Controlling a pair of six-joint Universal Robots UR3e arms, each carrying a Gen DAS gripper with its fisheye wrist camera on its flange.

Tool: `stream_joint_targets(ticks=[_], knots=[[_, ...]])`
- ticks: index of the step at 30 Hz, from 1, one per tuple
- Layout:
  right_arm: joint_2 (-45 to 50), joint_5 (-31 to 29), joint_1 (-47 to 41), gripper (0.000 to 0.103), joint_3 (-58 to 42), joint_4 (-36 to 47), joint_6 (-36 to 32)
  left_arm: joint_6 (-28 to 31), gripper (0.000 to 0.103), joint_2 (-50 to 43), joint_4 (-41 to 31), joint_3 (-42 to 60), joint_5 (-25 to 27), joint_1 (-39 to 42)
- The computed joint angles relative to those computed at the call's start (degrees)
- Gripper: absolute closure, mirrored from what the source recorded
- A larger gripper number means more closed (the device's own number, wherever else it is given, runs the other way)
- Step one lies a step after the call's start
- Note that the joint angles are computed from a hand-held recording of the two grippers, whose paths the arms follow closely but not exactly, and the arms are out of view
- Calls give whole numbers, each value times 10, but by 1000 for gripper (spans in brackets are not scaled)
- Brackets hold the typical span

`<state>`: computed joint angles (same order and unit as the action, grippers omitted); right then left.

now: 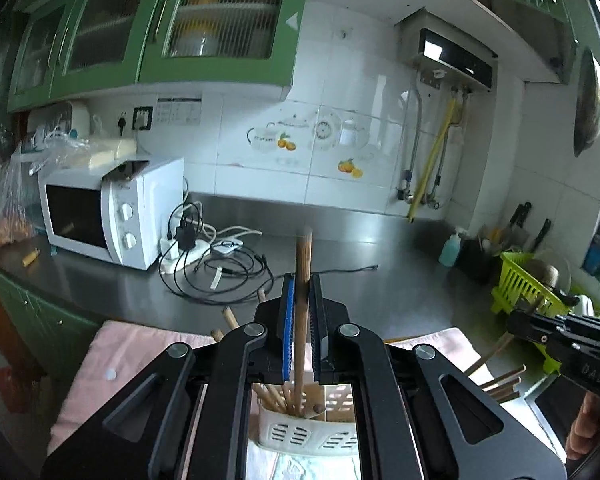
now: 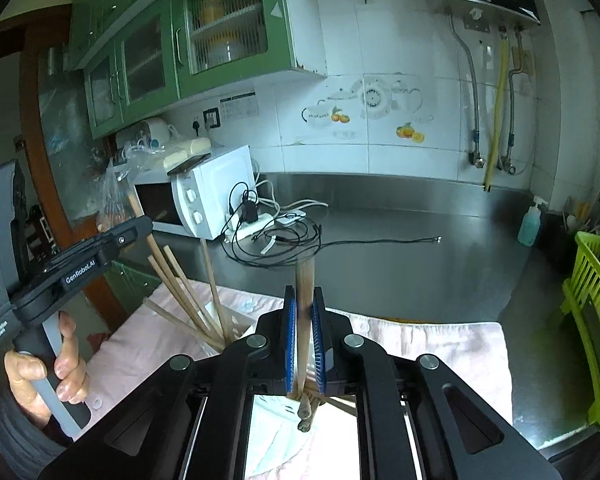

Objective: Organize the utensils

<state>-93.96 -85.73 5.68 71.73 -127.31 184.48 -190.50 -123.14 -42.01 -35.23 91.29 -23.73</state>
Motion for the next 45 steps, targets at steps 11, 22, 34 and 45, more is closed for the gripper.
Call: stream_joint_targets(ticks=[11, 22, 34, 45], knots=[[-47, -40, 29, 57, 30, 3, 6, 10, 46, 114, 60, -166, 24, -10], [-149, -236, 210, 20, 177, -54, 64, -4, 5, 383, 176, -553, 61, -19], [-134, -472, 483, 10, 319, -92, 241, -33, 5, 642, 214, -880, 60, -6], [-94, -546, 595, 8, 350, 6, 440, -74, 5, 682, 135, -942, 216, -143]])
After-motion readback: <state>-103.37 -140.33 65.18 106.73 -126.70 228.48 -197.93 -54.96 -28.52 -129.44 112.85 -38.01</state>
